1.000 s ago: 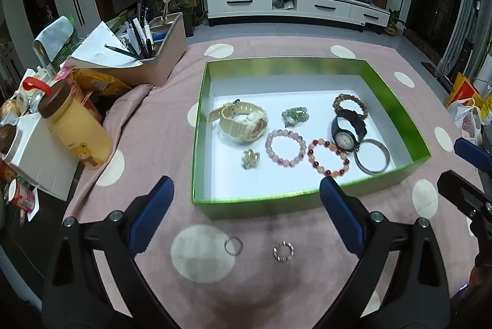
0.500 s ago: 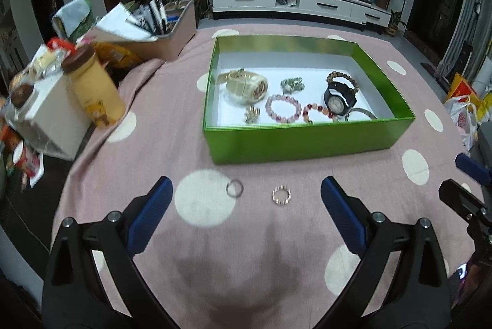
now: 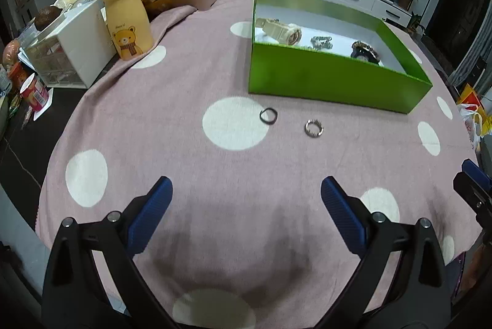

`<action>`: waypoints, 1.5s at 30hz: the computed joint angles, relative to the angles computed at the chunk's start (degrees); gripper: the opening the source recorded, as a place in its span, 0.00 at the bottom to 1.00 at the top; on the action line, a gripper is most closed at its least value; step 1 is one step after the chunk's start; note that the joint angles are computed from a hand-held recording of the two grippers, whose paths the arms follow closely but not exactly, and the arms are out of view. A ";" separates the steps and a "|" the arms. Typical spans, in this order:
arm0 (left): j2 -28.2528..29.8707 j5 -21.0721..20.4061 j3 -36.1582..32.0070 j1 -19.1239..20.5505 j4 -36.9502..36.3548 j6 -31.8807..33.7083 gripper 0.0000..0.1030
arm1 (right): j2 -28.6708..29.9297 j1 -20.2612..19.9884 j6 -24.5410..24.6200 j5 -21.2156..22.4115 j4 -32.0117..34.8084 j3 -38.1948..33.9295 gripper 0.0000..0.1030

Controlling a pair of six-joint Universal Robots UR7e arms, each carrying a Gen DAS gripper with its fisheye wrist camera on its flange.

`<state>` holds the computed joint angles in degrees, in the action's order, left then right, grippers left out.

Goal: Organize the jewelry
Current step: 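Withdraw both tools from the box toward the two rings on the table, then grasp the silver ring with the right tool while the left tool grasps the dark ring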

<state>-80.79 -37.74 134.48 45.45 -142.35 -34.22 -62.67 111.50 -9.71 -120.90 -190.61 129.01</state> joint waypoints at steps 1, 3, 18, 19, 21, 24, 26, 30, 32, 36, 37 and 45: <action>-0.06 -0.04 0.19 -0.06 0.11 -0.05 0.95 | 0.10 0.05 0.01 -0.05 0.07 -0.01 0.82; -0.08 -0.36 0.51 -0.19 0.24 0.10 0.95 | 0.26 0.18 -0.09 -0.15 0.09 0.13 0.82; 0.88 -0.91 1.79 0.17 -4.78 4.83 0.95 | 3.13 0.29 -0.82 0.07 1.57 -1.75 0.82; 0.98 -0.89 1.81 0.31 -5.31 5.23 0.95 | 3.40 0.22 -0.92 0.21 1.83 -2.04 0.82; 1.20 -0.80 1.79 0.74 -6.47 6.02 0.95 | 3.97 0.12 -1.17 0.36 2.28 -2.69 0.82; 1.41 -0.60 1.72 1.31 -7.88 7.00 0.95 | 4.75 -0.11 -1.79 0.76 2.61 -3.51 0.82; 1.69 -0.33 1.70 1.79 -9.22 8.06 0.95 | 5.32 -0.19 -2.02 0.91 3.02 -4.15 0.82; 2.29 -0.44 1.59 2.94 -11.37 9.84 0.95 | 6.85 -0.36 -2.67 1.31 4.33 -5.79 0.82; 2.71 -0.89 1.38 3.75 -12.75 10.95 0.95 | 7.66 -0.49 -3.13 1.79 5.13 -6.65 0.82; 3.99 -1.83 0.56 5.56 -15.93 13.51 0.95 | 10.09 -0.77 -5.08 3.33 6.66 -9.04 0.82; 4.29 -2.07 0.35 5.97 -16.74 14.17 0.94 | 10.61 -0.80 -5.54 3.54 6.90 -9.55 0.82; 6.66 -3.15 -1.63 8.36 -21.65 19.60 0.87 | 16.18 -0.88 -10.55 5.21 10.33 -15.82 0.69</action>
